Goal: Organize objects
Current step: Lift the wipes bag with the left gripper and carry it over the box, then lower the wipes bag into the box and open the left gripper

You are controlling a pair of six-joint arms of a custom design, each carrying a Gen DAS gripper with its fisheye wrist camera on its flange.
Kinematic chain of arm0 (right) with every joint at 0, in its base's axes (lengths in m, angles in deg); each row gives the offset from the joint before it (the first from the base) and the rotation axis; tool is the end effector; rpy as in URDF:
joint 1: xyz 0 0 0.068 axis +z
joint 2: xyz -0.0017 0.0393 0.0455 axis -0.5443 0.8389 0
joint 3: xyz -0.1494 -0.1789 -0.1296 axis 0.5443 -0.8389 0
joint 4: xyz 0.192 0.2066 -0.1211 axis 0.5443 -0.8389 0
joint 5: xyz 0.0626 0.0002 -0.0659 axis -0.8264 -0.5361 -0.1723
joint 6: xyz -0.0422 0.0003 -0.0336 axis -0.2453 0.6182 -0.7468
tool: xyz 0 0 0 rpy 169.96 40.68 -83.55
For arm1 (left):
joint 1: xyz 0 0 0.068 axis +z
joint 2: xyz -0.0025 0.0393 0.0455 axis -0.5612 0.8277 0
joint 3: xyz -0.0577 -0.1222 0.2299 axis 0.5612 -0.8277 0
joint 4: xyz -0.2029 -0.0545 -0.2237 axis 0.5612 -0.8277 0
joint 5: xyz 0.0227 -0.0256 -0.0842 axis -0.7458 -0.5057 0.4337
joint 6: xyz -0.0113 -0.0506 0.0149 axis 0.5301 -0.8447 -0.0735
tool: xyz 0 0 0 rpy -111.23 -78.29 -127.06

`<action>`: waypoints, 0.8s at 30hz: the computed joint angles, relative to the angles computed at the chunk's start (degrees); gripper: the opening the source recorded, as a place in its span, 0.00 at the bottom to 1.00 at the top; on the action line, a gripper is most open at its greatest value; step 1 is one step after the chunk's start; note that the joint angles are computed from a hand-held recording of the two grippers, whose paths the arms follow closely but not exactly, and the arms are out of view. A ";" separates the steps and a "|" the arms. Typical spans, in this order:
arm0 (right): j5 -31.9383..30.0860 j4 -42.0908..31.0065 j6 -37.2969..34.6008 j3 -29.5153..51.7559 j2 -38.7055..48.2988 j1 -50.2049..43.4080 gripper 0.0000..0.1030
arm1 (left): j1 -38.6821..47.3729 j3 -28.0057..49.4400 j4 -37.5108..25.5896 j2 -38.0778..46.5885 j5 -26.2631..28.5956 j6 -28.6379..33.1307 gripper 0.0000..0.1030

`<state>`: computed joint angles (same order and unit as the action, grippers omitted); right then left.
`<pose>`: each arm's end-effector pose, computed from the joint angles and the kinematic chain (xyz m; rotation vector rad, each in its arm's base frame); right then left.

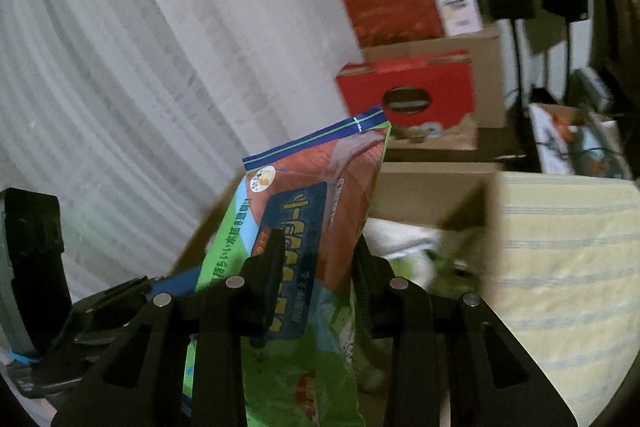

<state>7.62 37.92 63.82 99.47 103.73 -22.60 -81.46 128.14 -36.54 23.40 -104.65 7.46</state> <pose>0.2741 0.0700 0.1443 -0.4798 2.2951 0.7752 0.2419 -0.2449 0.1563 -0.1260 2.3712 -0.3919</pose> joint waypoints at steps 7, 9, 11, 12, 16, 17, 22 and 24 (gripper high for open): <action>4.22 8.46 7.40 7.03 16.88 10.92 0.33 | 11.52 -4.57 1.77 -0.07 5.23 6.19 0.38; 5.14 9.76 8.89 9.36 21.38 12.87 0.32 | 14.09 -4.58 2.60 1.79 6.44 7.73 0.38; 4.91 9.98 9.30 11.28 24.90 13.69 0.32 | 16.63 -4.92 4.02 3.55 8.10 9.13 0.38; 4.97 9.74 9.04 11.95 26.01 13.98 0.32 | 17.54 -5.03 4.44 4.29 8.68 9.41 0.38; 6.41 7.40 7.03 13.71 28.87 14.56 0.32 | 20.13 -5.10 6.39 8.44 10.79 10.60 0.32; 6.59 6.69 6.56 13.63 28.88 14.43 0.32 | 19.96 -5.45 6.89 8.71 10.94 10.63 0.32; 6.48 5.94 5.85 11.38 25.10 13.64 0.32 | 17.56 -5.72 5.96 8.09 8.63 9.98 0.32; 6.52 5.10 4.96 9.72 21.40 13.01 0.32 | 16.99 -6.62 6.09 5.98 8.46 9.49 0.33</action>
<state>14.14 43.02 68.77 109.19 125.12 -9.59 -64.46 121.52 -30.46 29.38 -96.19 16.95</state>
